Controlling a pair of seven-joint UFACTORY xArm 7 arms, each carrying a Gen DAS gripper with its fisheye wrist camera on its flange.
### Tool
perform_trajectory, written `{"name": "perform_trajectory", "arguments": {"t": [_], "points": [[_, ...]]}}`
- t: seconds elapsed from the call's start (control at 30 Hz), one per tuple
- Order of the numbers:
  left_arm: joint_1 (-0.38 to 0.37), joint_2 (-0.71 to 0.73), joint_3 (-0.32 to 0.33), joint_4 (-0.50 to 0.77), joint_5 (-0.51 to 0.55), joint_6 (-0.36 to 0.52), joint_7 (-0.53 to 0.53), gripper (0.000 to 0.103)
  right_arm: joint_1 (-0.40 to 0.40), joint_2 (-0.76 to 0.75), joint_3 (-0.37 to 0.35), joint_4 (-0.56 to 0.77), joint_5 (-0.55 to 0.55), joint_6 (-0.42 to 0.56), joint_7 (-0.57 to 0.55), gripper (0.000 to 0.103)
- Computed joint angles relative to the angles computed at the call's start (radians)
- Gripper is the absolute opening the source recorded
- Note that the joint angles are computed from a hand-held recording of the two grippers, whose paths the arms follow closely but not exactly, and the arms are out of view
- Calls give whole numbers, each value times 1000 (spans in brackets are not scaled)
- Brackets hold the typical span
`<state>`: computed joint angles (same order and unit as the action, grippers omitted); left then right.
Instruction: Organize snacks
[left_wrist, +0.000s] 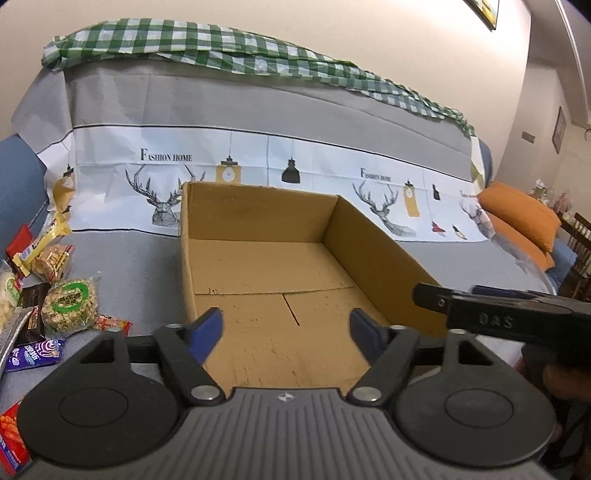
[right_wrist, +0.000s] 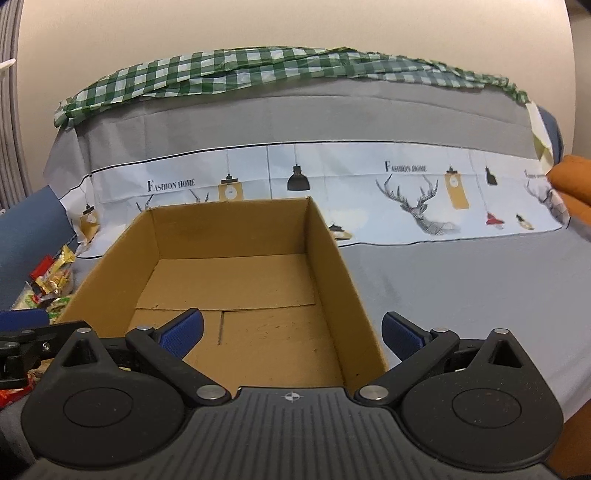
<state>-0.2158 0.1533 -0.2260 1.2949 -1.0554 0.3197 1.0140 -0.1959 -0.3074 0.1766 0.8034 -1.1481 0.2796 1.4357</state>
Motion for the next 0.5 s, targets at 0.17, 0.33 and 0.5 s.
{"name": "perform_trajectory", "arguments": {"t": [0.17,0.33,0.5], "points": [[58,11,44,86,95,212,11,51,22,13,-23,1,116,-43,-69,41],[145,54,72,193,123,382,200,50,-4,36,1,12,204,-189,-87,26],[238,65,92,155,-16,410,342,49,-31,83,58,40,259,-335,-129,26]]}}
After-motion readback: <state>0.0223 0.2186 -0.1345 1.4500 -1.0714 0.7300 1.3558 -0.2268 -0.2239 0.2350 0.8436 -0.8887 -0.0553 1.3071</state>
